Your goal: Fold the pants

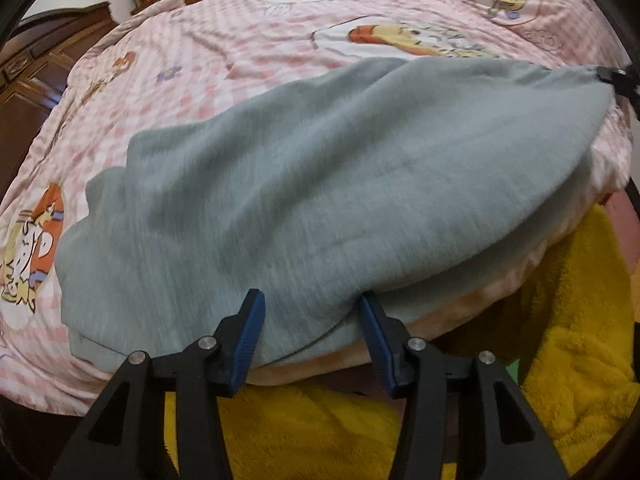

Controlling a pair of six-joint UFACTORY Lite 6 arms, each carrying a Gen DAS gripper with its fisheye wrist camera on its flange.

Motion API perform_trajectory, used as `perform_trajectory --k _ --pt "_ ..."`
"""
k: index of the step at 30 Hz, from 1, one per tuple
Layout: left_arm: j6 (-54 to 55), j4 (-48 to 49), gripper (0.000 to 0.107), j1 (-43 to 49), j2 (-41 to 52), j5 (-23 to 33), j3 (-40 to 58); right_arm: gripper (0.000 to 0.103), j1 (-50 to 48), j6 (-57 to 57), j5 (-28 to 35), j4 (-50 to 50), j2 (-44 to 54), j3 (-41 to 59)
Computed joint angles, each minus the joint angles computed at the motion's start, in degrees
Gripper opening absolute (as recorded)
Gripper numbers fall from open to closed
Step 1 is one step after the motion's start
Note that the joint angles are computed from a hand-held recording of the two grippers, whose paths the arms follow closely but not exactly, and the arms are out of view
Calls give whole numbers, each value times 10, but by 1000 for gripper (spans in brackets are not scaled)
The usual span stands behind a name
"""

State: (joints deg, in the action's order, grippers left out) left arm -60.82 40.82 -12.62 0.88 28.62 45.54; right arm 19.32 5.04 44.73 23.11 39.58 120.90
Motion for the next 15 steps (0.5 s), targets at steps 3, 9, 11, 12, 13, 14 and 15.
perform_trajectory --k 3,9,11,12,13,14,15 --pt "59 -52 52 -2 -12 -32 -3 3 -4 1 17 20 23 40" --pt "24 -12 52 -18 33 -26 23 3 10 21 53 1 62 134" --pt "-15 23 41 -18 40 -10 25 3 15 25 58 -17 61 137" --pt "-23 28 10 -14 32 -12 18 3 16 26 56 -27 55 128" --pt "-6 12 5 -3 17 -27 8 3 15 25 55 -30 53 121" --pt "31 -23 5 12 -5 -45 -4 3 13 25 51 -36 46 104" --pt "49 -40 5 17 -20 -52 -12 3 10 29 48 -46 40 86"
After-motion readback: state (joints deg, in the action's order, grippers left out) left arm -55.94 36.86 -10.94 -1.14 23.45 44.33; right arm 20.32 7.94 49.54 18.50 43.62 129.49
